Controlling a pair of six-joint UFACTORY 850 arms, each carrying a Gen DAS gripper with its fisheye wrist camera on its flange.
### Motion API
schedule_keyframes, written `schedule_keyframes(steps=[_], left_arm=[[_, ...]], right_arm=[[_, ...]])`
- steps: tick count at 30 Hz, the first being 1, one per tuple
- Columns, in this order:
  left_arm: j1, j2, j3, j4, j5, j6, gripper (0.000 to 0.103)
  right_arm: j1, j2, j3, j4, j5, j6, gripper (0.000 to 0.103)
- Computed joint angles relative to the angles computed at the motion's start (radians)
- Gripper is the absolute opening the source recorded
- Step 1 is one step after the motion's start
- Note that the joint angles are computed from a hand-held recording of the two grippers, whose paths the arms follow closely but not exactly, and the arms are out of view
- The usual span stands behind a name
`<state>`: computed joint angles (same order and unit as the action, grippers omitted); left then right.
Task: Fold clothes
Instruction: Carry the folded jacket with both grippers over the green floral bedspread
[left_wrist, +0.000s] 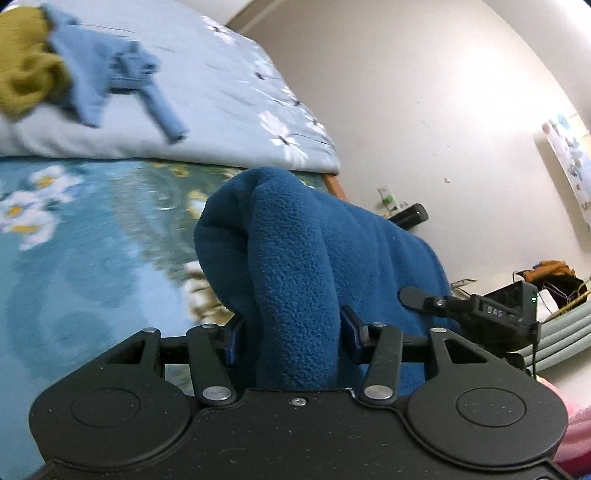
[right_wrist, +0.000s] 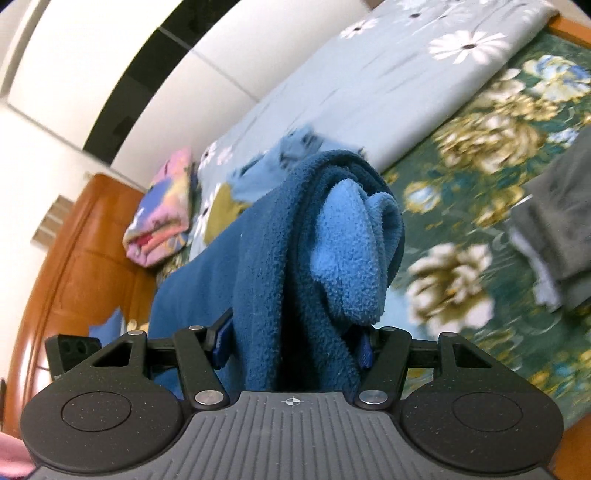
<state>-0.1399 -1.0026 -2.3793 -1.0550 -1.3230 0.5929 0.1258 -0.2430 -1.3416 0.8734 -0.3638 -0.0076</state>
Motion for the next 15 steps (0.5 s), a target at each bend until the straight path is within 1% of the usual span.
schedule_keyframes(steps=[2,4,6,8,9,12,13,15], left_arm=[[-0.055,0.032,0.073,-0.015,0.068,0.005,0.048],[-0.119,0.056,0.14,-0.034,0.15,0.005,0.048],[-0.18,0.079,0.205,-0.061,0.24,-0.023,0.048],[-0.249,0.094,0.248,-0.081,0.323,-0.089,0.048],[-0.279,0.088,0.242,-0.074,0.344,-0.129,0.048],[-0.348,0.029,0.143,-0.012,0.383,-0.244,0.048],[-0.369,0.002,0.098,0.014,0.396,-0.291,0.048],[-0.393,-0.072,-0.027,0.076,0.396,-0.387,0.048]], right_arm=[[-0.08,0.027,0.045,0.1,-0.051,-0.156,0.059],[-0.173,0.034,0.066,0.151,-0.132,-0.287,0.059],[-0.27,0.021,0.06,0.167,-0.231,-0.39,0.059],[-0.367,-0.009,0.029,0.146,-0.337,-0.453,0.059],[-0.411,-0.028,0.005,0.125,-0.384,-0.47,0.059],[-0.509,-0.094,-0.07,0.08,-0.501,-0.512,0.059],[-0.536,-0.124,-0.103,0.062,-0.539,-0.519,0.059],[-0.575,-0.183,-0.168,0.043,-0.599,-0.537,0.059]])
